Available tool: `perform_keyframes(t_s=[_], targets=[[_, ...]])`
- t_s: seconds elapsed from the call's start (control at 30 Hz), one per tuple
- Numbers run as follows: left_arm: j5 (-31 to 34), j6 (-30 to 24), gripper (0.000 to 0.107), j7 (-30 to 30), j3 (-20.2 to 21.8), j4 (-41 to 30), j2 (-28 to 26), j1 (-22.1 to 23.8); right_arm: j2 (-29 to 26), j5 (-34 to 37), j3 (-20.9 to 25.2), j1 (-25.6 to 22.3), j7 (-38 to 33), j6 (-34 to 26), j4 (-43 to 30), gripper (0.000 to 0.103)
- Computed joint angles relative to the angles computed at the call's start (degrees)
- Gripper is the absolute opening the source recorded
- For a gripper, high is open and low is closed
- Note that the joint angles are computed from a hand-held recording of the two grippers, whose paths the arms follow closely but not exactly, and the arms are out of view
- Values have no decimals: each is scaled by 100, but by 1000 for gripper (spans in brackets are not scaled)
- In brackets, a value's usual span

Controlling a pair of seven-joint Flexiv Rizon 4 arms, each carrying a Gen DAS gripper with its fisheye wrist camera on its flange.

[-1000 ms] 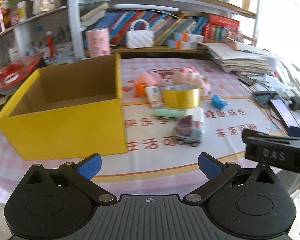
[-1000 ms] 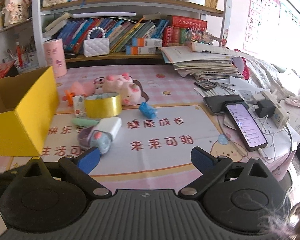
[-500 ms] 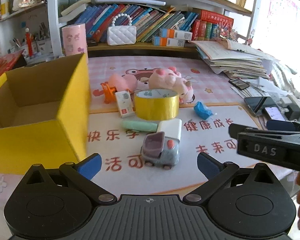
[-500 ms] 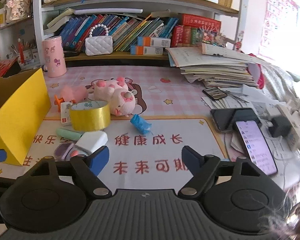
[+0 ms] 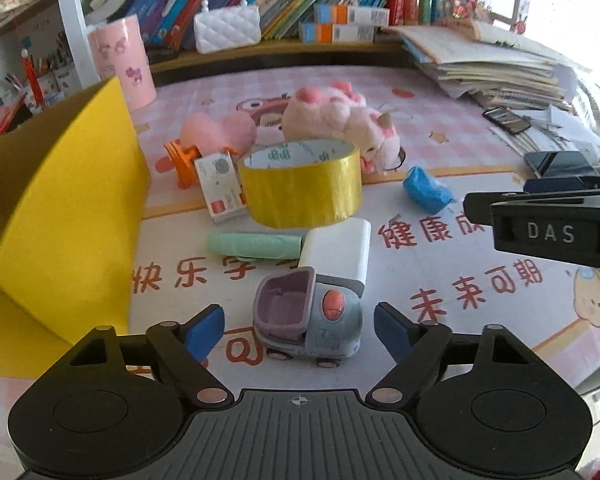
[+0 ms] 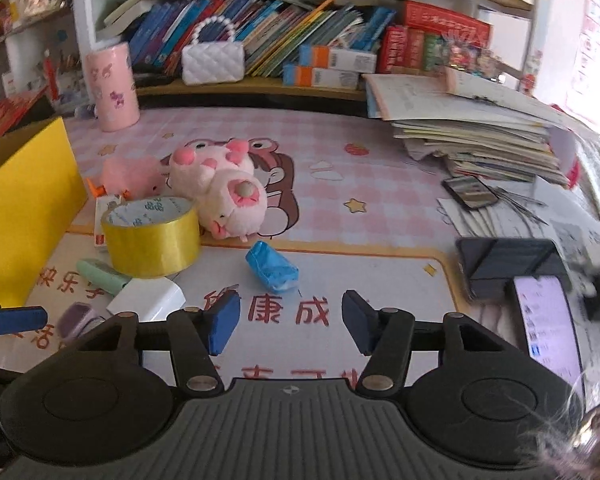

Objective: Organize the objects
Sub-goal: 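Grasp the grey toy truck with the left tool while the right tool grasps the blue object, then carry the toy truck and blue object over the open yellow box with both tools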

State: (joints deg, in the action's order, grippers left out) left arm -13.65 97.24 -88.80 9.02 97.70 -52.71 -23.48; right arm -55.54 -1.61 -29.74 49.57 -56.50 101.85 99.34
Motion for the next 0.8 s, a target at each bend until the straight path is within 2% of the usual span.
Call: perform_keyframes(t_s=[0.1,0.17,0.37,0.43,0.57,0.6,0.67,0.8], targets=[[-31,-224,74,-29,75,-177,-92,-50,-112,-282,212,-287,-199,-79,-282,55],[2,-350,65,-46,33,-248,-118,-9,-220,-458,287,-427,-344,-127,-480,55],[94,-457,64,-272,71,-307,-121,-16,-507,-948,648,-909,-681,-366,-1116,53],[92,-359,64,-407,72,-240,-83,-7,-582,-1192,929,-1172,-856,-481,-1361,50],[59,-9,64,-569,-138,-7,49,172,-760,-1603,1202,-1447,-1127,-764,-1742,35],[42,87,64,-596,-168,64,90,193,-796,-1618,1213,-1471,-1125,-686,-1776,29],[5,249,64,-616,-226,193,170,235,-796,-1635,1284,-1525,-1111,-712,-1809,24],[-28,732,64,-600,-482,537,352,442,-601,-1358,1321,-1475,-816,-560,-1595,22]])
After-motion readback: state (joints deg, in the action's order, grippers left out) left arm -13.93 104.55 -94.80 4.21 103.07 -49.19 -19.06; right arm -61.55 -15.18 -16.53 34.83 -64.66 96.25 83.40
